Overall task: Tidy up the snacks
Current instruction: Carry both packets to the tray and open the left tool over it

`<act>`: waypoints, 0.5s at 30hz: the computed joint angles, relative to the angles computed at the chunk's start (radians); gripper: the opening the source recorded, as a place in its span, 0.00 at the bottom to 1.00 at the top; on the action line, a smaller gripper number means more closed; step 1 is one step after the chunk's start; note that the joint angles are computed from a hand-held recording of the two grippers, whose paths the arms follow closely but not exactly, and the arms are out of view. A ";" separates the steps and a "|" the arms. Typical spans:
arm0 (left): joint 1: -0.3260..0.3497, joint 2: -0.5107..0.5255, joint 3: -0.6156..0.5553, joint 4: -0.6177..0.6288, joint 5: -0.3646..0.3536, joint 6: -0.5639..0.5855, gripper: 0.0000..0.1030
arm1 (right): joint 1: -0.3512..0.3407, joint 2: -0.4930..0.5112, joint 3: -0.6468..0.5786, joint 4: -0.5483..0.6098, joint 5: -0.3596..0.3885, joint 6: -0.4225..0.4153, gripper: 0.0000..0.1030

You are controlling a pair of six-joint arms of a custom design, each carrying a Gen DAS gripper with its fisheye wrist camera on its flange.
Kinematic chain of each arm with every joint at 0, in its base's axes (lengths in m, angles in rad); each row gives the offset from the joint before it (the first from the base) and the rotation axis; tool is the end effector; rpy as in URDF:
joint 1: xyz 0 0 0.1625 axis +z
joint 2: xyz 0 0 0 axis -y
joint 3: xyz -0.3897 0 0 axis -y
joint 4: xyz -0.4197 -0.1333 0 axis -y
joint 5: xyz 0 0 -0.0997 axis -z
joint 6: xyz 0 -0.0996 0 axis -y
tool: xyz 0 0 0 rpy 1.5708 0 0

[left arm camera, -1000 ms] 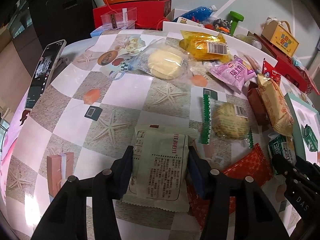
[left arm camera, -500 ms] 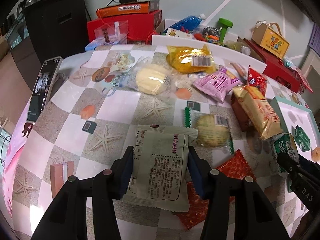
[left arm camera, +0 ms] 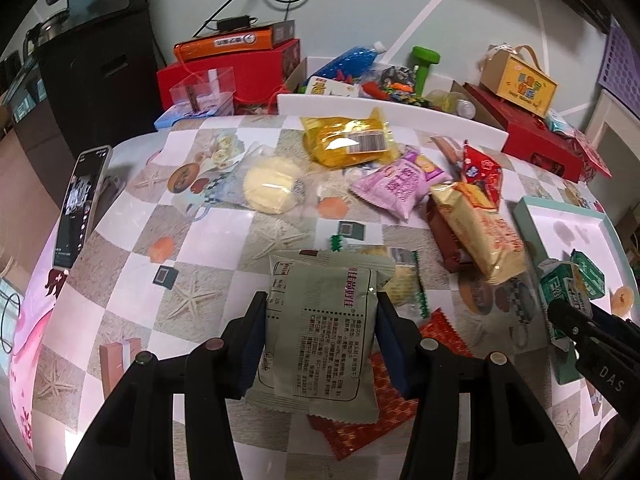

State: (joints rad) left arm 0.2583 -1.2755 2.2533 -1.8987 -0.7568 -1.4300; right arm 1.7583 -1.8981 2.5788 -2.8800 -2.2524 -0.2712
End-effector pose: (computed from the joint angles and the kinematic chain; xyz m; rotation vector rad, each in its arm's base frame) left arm -0.3206 -0.2975 0.0725 0.1933 2.2568 -0.7974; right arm 0.1303 -0.3081 0.2634 0.2699 -2.3446 0.7266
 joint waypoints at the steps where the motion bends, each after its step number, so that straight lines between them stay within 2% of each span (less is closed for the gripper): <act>1: -0.001 0.006 -0.003 -0.009 0.001 0.009 0.52 | 0.001 -0.001 0.000 0.001 0.002 0.001 0.51; 10: -0.013 0.101 -0.053 -0.145 0.010 0.156 0.52 | -0.002 -0.083 -0.001 0.005 0.013 -0.004 0.51; 15: -0.023 0.176 -0.099 -0.236 0.004 0.259 0.52 | -0.041 -0.169 -0.005 0.008 0.012 -0.009 0.51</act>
